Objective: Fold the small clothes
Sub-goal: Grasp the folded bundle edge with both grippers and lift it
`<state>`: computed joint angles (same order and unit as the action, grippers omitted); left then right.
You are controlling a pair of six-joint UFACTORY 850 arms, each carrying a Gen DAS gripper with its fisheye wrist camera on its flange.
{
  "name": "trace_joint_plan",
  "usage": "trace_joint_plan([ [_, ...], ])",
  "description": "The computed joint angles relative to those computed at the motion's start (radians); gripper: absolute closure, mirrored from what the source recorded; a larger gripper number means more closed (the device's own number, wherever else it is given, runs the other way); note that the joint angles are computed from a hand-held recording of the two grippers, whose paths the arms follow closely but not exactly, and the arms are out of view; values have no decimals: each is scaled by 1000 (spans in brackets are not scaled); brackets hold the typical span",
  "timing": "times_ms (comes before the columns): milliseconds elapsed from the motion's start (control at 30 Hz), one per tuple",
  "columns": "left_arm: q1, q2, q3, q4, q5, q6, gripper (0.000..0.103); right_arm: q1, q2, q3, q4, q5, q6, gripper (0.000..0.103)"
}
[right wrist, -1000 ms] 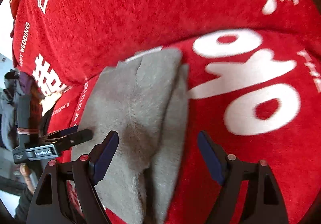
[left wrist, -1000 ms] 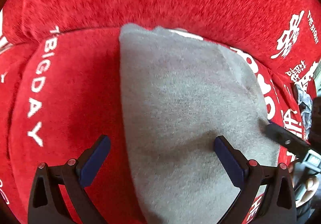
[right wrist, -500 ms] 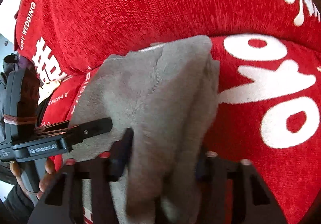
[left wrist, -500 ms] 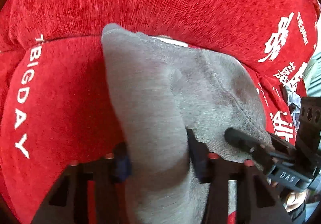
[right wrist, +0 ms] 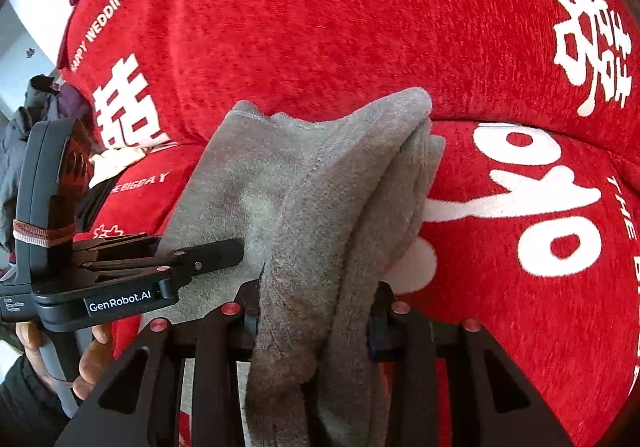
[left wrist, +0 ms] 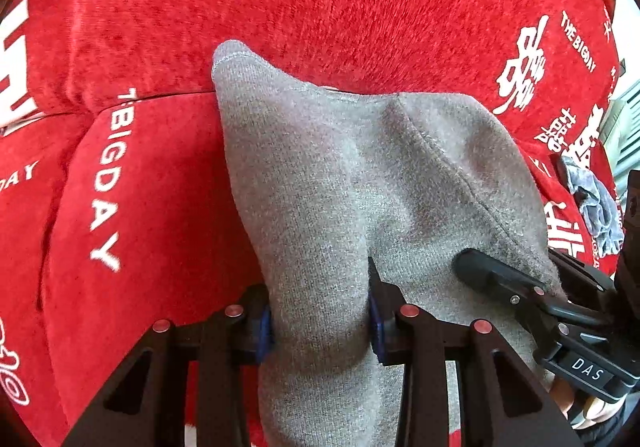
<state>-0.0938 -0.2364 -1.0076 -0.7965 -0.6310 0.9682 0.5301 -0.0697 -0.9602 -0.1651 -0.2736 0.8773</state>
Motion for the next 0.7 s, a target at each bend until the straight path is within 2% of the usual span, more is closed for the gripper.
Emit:
trace_joint_plan([
  [300, 90, 93, 97, -17, -18, 83, 65, 119, 12, -15, -211, -50, 257, 65],
  [700, 204, 199, 217, -51, -39, 205, 65, 264, 0, -39, -413, -115, 515, 65],
])
